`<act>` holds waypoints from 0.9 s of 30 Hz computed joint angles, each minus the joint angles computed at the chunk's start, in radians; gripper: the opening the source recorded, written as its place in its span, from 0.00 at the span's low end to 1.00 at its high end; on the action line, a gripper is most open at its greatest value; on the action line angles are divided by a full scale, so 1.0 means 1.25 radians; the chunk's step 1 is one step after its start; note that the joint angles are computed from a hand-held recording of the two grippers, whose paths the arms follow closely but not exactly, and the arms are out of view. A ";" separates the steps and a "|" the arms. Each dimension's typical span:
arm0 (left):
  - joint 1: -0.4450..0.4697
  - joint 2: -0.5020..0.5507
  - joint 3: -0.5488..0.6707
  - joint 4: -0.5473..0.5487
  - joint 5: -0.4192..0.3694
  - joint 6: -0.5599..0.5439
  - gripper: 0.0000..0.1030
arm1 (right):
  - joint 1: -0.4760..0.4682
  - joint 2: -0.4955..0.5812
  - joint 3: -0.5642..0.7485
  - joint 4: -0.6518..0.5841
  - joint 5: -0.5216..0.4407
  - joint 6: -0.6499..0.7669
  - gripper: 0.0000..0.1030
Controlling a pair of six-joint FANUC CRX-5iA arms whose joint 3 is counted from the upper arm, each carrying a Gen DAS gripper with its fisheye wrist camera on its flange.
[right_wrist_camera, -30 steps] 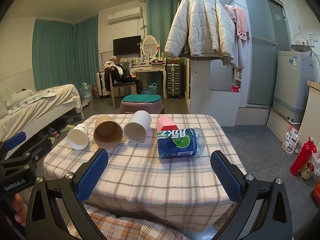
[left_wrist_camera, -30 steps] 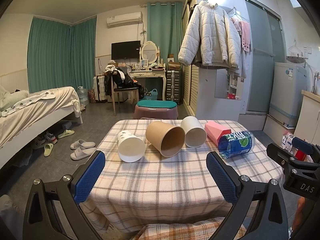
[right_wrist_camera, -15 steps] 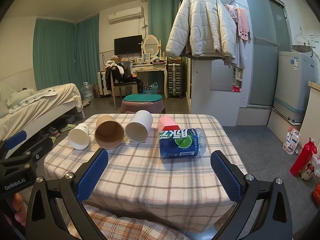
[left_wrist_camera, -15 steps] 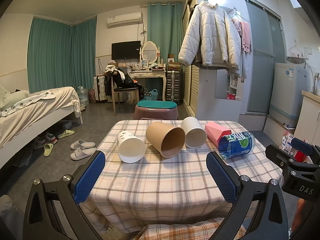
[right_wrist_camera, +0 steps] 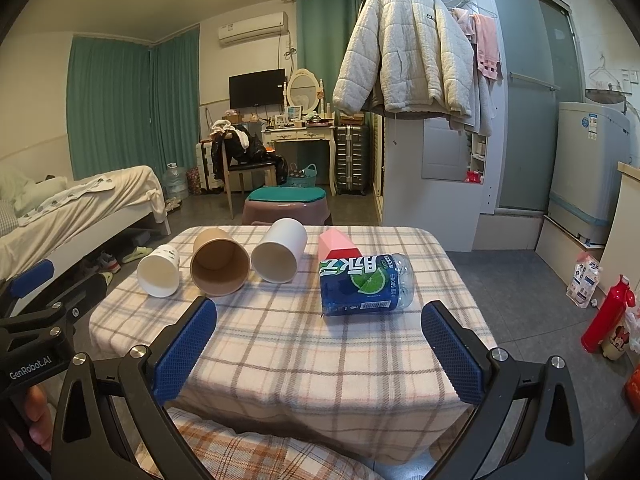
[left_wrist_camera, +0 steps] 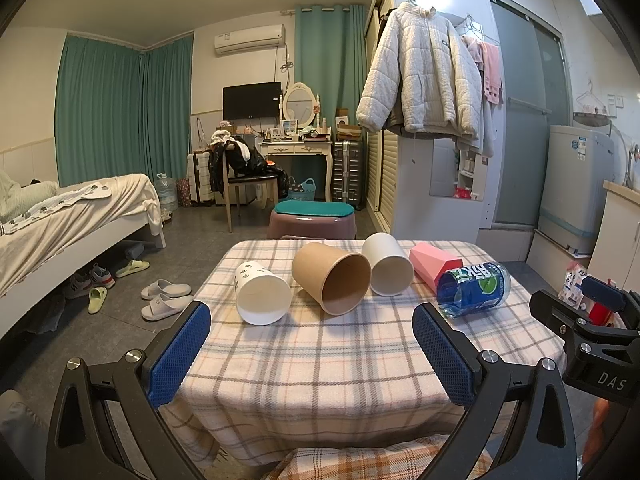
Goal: Flip cup upside down
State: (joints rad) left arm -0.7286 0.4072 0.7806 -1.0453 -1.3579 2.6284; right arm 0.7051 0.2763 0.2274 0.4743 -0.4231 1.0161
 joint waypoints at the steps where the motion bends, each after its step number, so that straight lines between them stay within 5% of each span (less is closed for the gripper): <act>1: 0.000 0.000 0.000 0.000 0.000 0.000 1.00 | 0.000 0.000 -0.001 0.001 0.001 -0.001 1.00; 27: 0.012 -0.006 -0.018 0.010 0.009 0.005 1.00 | 0.005 0.010 0.020 -0.048 -0.025 0.049 1.00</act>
